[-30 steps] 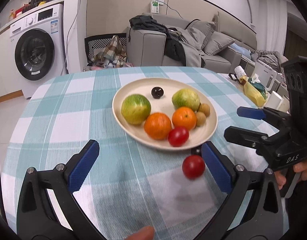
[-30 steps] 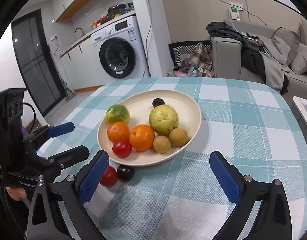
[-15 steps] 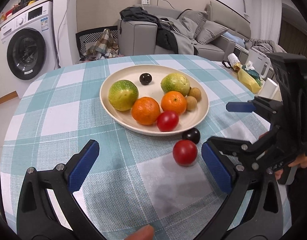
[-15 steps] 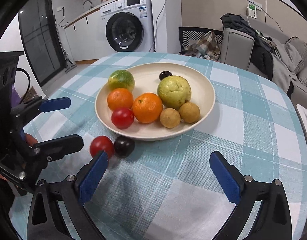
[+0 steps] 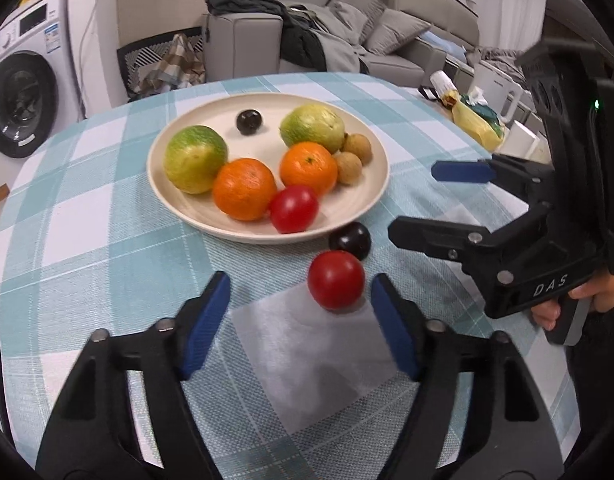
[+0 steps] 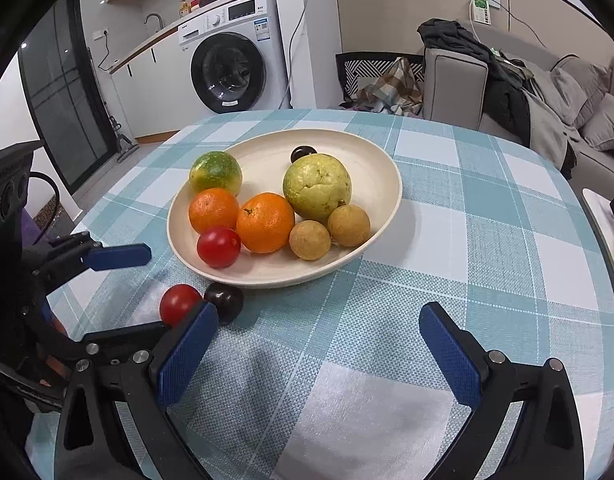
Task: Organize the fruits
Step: 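Grasp the red tomato with the left gripper while the right gripper grasps the dark plum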
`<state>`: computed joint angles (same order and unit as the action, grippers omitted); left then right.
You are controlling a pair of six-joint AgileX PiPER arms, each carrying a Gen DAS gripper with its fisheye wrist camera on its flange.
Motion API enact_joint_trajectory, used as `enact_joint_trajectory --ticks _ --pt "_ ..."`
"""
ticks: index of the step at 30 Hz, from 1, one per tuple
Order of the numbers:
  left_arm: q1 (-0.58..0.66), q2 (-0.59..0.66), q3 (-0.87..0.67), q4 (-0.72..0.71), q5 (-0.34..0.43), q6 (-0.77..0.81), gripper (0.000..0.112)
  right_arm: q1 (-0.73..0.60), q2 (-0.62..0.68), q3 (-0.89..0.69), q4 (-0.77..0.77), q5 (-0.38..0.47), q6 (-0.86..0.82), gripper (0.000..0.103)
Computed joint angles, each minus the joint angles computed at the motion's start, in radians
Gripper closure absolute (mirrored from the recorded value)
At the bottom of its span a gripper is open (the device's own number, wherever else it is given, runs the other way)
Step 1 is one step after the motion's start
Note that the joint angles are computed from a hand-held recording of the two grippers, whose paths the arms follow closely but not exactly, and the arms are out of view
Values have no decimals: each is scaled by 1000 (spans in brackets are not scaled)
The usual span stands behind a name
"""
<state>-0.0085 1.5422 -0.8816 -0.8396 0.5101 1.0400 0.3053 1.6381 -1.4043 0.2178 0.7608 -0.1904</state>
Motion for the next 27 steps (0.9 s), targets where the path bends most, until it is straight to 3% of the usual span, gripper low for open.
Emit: enact_joint_trajectory --ticks 8,24,27 --pt "-3 17 -8 -67 63 79 85 11 -4 6 -9 -8 4 0" --pt "129 -27 13 -249 119 208 85 12 23 -15 67 40 -56 1" --pt "154 -42 15 -284 122 228 85 18 27 -19 133 62 -118 14"
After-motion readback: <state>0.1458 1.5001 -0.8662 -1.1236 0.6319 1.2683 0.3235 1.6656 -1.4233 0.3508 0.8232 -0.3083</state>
